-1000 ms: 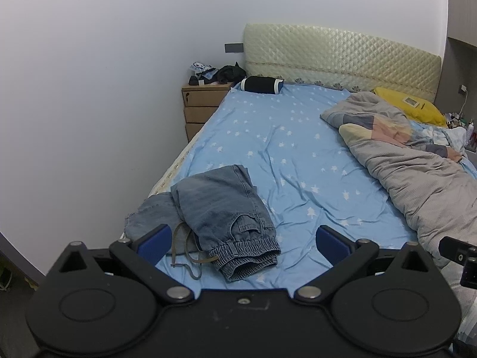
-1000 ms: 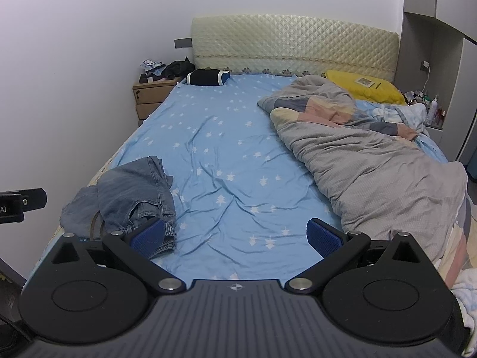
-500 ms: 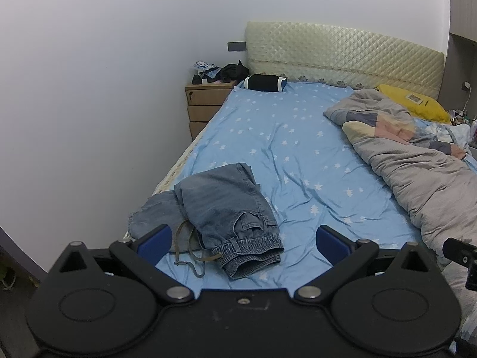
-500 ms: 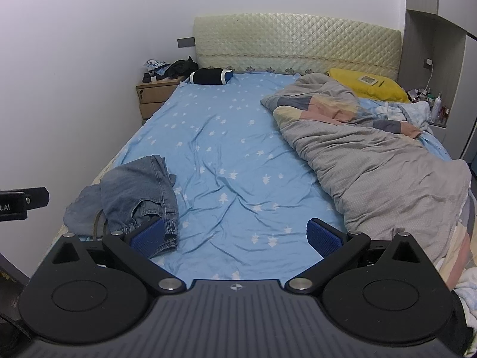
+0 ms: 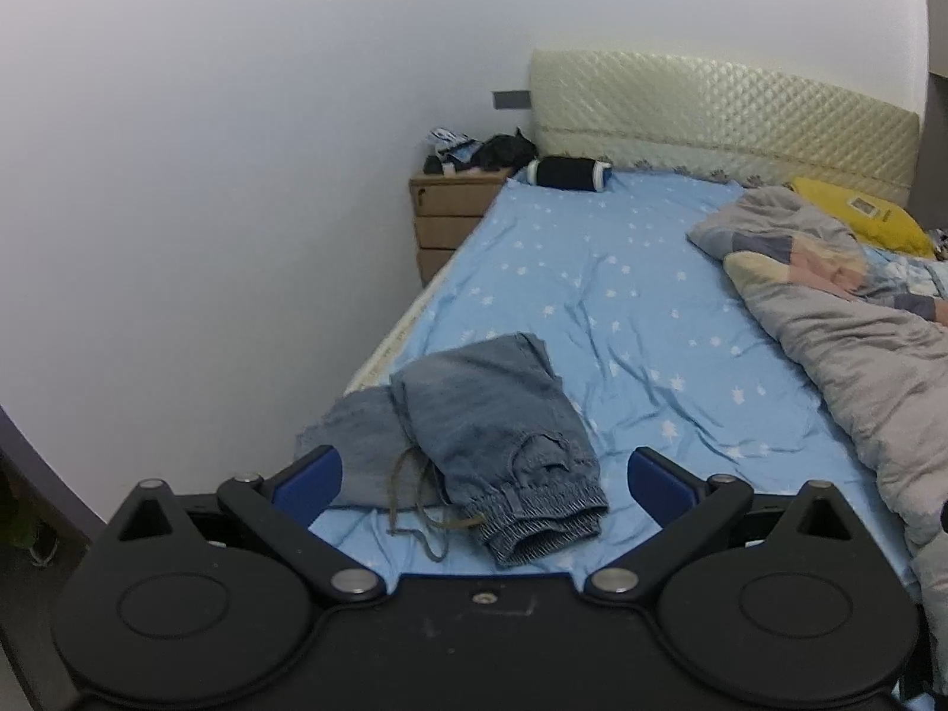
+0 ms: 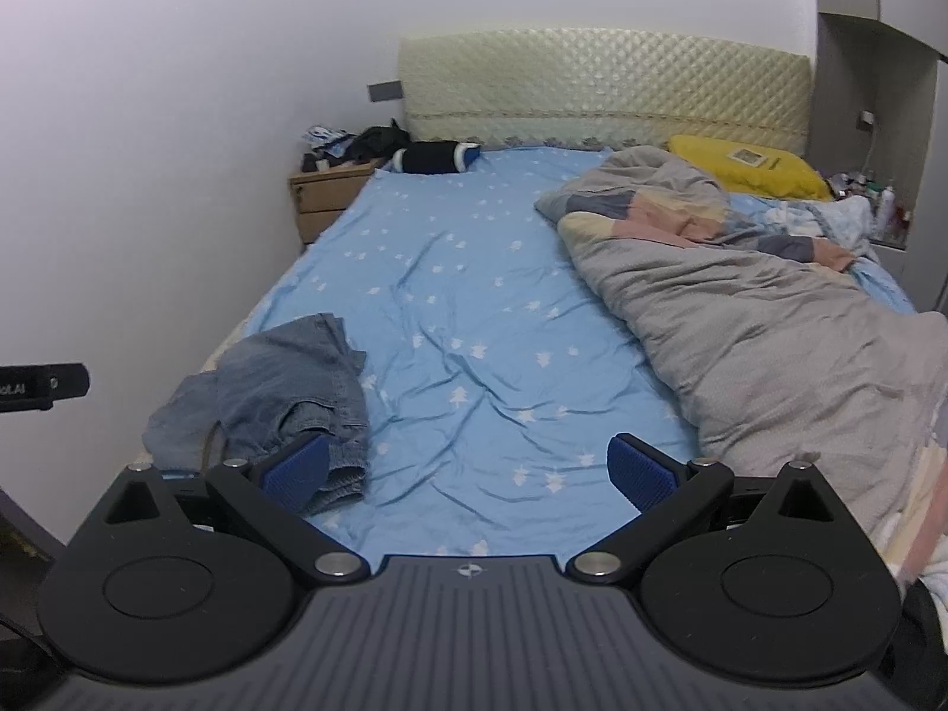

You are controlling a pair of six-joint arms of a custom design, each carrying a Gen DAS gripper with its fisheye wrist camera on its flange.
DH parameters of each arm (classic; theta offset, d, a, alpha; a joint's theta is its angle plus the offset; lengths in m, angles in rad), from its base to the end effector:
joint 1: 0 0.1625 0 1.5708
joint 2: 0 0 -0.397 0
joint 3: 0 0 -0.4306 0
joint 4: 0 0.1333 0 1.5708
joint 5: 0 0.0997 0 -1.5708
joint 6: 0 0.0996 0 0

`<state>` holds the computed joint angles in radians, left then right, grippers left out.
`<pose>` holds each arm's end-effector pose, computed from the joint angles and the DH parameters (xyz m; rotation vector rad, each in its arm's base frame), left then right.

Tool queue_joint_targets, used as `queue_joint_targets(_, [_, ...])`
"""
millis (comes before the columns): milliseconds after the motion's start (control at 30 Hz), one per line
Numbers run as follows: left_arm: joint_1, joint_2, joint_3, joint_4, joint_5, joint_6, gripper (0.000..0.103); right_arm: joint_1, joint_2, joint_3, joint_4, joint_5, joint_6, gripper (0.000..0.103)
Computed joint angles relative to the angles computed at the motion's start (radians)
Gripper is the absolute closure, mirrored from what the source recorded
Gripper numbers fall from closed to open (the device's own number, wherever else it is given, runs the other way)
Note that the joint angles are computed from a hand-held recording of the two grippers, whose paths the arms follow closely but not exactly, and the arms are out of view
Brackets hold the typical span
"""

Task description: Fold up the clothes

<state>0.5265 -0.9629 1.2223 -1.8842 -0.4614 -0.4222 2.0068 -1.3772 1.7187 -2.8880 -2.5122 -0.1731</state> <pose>-0.5322 -0.5667 0.3390 0.6308 2.0810 -0.9452 0.2956 -0.5094 0.4576 0.0865 -2.1183 1.2132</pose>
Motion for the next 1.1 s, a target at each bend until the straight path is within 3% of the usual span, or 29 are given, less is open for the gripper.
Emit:
queue_joint_targets(100, [-0.004,0.009,-0.018,0.067,0.048,-0.07,0.0,-0.015,-0.02,0.012,-0.003,0.065,-0.043,0.004])
queue_joint_targets(367, [-0.009,0.025,-0.091,0.407,0.126,-0.377,0.0,-0.083,-0.047,0.005,0.056,0.279,-0.16,0.011])
queue_joint_targets(500, [0.001,0.015,-0.079,0.451,0.135,-0.402,0.0,-0.115,-0.014,-0.044,0.14,0.353,-0.216,0.011])
queue_joint_targets(633, [0.037,0.004,-0.044,0.41,0.147,-0.353,0.0,-0.134,0.073,-0.129,0.19,0.403,-0.316,0.016])
queue_joint_targets(767, [0.094,-0.009,0.033,0.135,0.16,-0.153,0.0,-0.146,0.201,-0.241,0.216,0.391,-0.439,0.023])
queue_joint_targets(867, [0.145,0.0,0.06,-0.034,0.15,-0.04,0.0,-0.164,0.301,-0.331,0.263,0.358,-0.469,0.026])
queue_joint_targets(967, [0.199,0.018,0.032,-0.032,0.097,-0.042,0.0,-0.189,0.391,-0.393,0.271,0.327,-0.532,0.03])
queue_joint_targets(1100, [0.25,0.032,0.008,-0.03,0.07,-0.002,0.0,-0.221,0.513,-0.491,0.333,0.259,-0.542,0.04])
